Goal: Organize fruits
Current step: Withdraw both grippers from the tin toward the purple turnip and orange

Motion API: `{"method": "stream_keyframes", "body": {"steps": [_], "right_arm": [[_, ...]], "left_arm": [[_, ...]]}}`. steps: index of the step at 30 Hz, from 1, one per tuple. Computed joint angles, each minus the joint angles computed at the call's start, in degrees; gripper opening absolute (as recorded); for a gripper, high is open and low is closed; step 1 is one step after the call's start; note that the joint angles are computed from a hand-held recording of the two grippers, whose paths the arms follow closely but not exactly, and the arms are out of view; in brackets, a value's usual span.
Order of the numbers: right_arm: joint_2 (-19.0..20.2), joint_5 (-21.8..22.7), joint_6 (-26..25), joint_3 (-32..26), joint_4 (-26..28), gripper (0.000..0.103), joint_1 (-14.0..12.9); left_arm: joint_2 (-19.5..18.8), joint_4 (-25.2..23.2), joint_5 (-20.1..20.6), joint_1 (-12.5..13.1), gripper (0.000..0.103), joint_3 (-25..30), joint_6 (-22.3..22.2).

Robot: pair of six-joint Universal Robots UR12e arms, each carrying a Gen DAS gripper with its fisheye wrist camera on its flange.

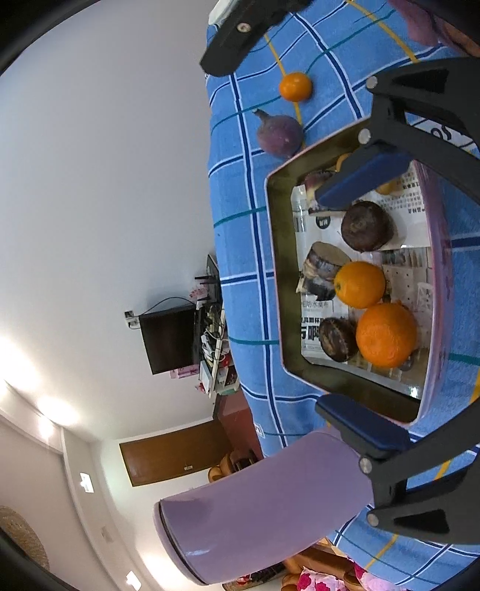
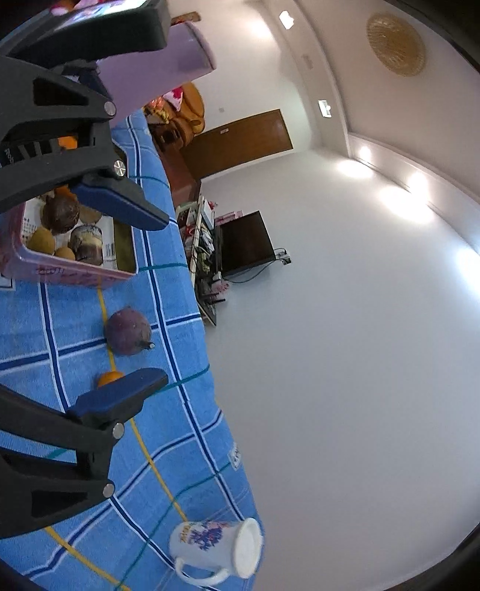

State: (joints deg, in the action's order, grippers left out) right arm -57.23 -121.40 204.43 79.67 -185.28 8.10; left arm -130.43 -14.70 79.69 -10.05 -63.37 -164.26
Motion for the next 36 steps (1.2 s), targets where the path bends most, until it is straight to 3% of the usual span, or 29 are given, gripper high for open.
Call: {"method": "stream_keyframes", "body": {"steps": [6, 23, 36], "right_arm": [[0.6, -3.5, -4.1, -0.7, 0.5, 0.078, 0.6], [-3.0, -5.4, -2.7, 4.3, 2.6, 0.078, -0.4], [-7.0, -8.1, 1.5, 9.6, 4.9, 0.078, -1.7]], "left_arm": [[0.3, 0.5, -1.3, 0.1, 0.103, -0.5, -0.8], [1.3, 2.0, -3.0, -0.1, 0.103, -2.5, -1.6], [2.6, 1.0, -7.2, -0.1, 0.103, -4.3, -1.7]]}}
